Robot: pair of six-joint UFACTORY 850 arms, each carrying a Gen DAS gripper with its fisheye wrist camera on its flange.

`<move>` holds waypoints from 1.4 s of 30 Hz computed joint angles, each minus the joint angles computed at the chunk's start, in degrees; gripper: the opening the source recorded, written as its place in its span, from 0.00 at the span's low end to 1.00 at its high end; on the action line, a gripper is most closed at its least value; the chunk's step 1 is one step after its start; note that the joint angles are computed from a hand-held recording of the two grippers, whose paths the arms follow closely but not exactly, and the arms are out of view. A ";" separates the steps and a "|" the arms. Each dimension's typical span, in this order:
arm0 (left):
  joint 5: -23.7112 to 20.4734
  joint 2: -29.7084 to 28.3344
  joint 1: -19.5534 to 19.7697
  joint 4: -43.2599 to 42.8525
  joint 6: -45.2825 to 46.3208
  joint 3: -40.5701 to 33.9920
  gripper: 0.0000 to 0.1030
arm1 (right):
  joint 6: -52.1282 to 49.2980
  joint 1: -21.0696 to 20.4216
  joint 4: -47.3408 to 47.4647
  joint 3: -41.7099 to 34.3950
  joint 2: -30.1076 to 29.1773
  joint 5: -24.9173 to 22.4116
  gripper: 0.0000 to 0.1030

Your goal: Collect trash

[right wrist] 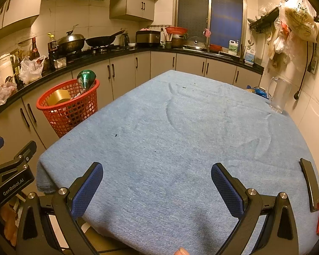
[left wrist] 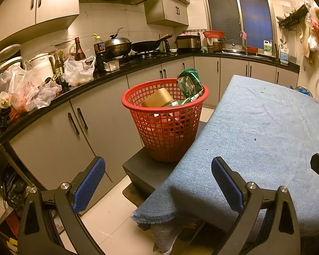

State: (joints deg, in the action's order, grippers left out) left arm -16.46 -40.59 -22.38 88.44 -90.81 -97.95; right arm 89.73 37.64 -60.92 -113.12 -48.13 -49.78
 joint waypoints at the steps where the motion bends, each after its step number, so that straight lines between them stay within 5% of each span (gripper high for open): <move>1: -0.04 0.00 -0.04 0.03 -0.09 0.03 0.97 | 0.18 -0.02 0.01 0.31 0.13 0.10 1.00; 42: 0.61 -0.48 0.06 -1.17 1.61 -0.39 0.97 | 0.08 -0.65 0.28 1.42 0.81 0.76 1.00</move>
State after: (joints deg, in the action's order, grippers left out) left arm -15.84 -41.07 -22.32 87.27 -89.20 -98.34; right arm 89.82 36.99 -60.63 -111.70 -47.32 -49.02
